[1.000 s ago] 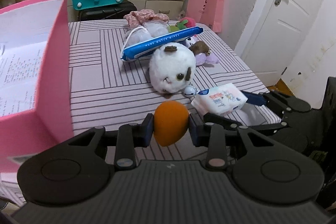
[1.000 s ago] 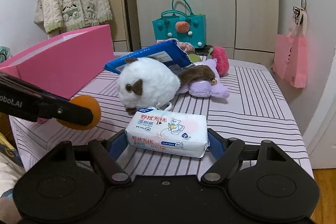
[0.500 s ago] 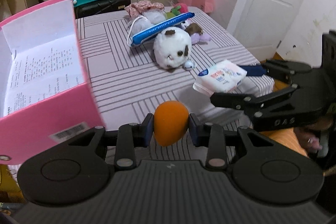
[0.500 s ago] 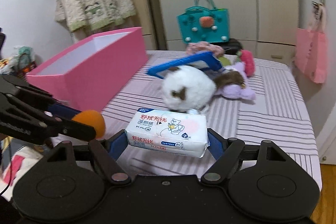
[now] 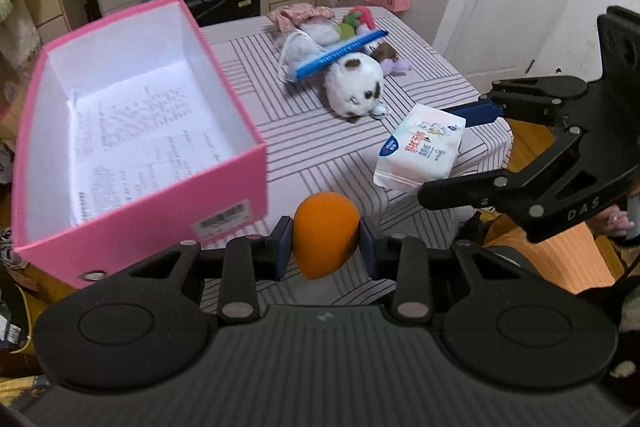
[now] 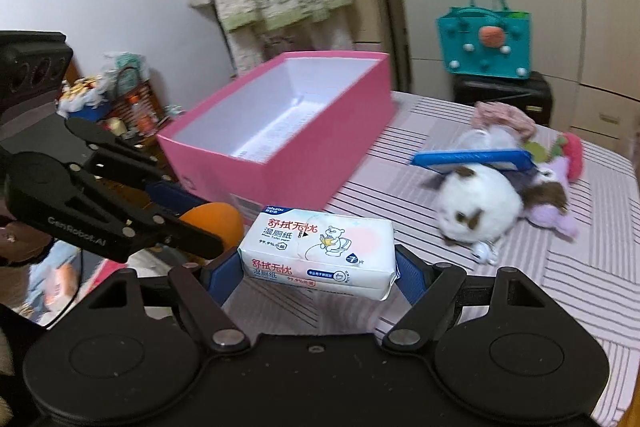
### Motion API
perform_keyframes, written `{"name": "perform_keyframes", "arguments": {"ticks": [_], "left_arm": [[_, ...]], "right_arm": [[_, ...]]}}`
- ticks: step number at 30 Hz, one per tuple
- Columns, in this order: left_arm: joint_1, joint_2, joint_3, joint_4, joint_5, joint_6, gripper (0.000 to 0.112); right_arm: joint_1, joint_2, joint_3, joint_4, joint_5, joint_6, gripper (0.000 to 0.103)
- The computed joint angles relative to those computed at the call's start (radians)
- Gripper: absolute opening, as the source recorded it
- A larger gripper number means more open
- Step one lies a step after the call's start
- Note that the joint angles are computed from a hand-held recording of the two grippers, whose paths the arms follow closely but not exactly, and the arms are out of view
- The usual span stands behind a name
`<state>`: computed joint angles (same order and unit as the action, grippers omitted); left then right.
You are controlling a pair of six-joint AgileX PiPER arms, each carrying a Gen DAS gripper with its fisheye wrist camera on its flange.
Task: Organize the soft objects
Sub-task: 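Carry the orange sponge and white wipes pack over the pink box with both tools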
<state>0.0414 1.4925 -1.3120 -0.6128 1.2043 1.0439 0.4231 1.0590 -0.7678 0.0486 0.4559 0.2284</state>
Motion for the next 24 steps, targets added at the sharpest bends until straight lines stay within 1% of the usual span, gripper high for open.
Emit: {"name": "perform_keyframes", "arguments": {"ticks": [1,4,7,10,12,17,19,21,24], "left_arm": [[0.01,-0.001,-0.006,-0.004,0.002,0.005,0.034],[0.04,-0.014,0.006,-0.027,-0.039,0.029,0.034],[0.074,0.015,-0.03,-0.065,-0.018,0.032,0.034],[0.096,0.042,-0.067,-0.1,-0.019,0.036,0.034],[0.105,0.08,-0.115,-0.116,-0.016,0.023,0.034],[0.083,0.207,-0.276,-0.104,-0.055,-0.079,0.034],[0.07,0.265,-0.352,-0.096,-0.073,-0.129,0.034],[0.054,0.336,-0.453,-0.075,-0.08,-0.192,0.034],[0.032,0.463,-0.644,-0.041,-0.063,-0.299,0.034]], "right_arm": [[-0.006,0.012,-0.025,0.034,0.016,-0.039,0.083],[-0.021,0.056,-0.097,0.088,0.051,-0.12,0.083],[-0.018,0.1,-0.155,0.089,0.065,-0.164,0.083],[-0.045,0.152,-0.208,0.155,0.068,-0.276,0.083],[-0.067,0.185,-0.24,0.188,0.056,-0.338,0.083],[-0.082,0.277,-0.331,0.113,-0.023,-0.383,0.083],[-0.092,0.335,-0.384,0.112,-0.057,-0.453,0.083],[-0.103,0.402,-0.458,0.135,-0.054,-0.531,0.083],[-0.133,0.534,-0.622,0.197,0.011,-0.693,0.083]]}}
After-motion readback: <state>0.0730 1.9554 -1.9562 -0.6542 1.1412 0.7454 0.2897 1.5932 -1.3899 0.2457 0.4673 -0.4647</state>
